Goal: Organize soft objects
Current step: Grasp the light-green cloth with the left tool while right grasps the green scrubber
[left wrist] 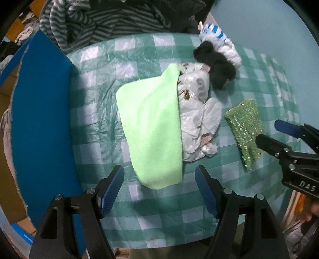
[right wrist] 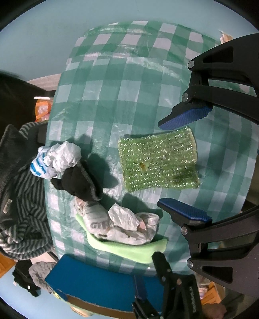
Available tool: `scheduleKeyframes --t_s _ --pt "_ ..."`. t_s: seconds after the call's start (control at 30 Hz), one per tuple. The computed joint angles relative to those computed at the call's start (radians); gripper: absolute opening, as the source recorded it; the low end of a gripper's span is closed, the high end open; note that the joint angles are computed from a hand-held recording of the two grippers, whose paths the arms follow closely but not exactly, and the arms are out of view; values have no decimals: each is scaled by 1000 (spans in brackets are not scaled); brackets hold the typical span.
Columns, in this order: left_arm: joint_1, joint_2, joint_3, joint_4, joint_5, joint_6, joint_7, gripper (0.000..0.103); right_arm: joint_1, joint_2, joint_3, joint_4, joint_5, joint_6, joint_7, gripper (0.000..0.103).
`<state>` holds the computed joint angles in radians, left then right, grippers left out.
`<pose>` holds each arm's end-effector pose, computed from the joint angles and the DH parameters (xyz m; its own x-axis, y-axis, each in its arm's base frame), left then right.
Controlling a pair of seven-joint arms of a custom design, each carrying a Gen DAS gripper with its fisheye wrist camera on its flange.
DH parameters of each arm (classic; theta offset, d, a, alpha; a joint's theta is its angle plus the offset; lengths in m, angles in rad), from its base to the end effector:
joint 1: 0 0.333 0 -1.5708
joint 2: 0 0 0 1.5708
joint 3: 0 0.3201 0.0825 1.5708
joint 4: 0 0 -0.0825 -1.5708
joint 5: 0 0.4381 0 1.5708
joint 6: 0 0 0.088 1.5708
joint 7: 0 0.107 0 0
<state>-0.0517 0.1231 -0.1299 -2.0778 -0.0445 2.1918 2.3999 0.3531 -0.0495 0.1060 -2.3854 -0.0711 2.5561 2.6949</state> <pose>0.6006 -0.1112 0.3419 -0.8322 -0.5529 0.0416 -0.5542 0.8318 -0.0322 0.4917 0.2441 0.3275 -0.5539 -0.8149 -0.1707 -0.8041 0.5767 -0.1444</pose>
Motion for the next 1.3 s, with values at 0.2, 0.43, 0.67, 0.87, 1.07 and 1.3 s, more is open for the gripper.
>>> scheduleKeyframes --t_s 0.2,0.43,0.67,0.87,1.07,1.3 --pt "-16 30 2 -9 65 41 -74 75 0 35 0 17 12 -10 -23 72" --pt "-30 58 1 -5 97 59 -129 75 -3 67 -1 36 3 -28 -25 72" --pt "-18 96 1 40 59 21 -102 57 -4 93 0 49 3 -41 -34 72" --pt "-10 95 4 51 49 10 -66 15 -5 106 0 59 3 -54 -30 72" --pt "14 85 11 73 11 -37 -14 10 -2 126 -1 89 -28 -82 -20 68" --pt "42 64 30 70 21 -35 16 8 3 119 -1 88 -59 -81 12 41"
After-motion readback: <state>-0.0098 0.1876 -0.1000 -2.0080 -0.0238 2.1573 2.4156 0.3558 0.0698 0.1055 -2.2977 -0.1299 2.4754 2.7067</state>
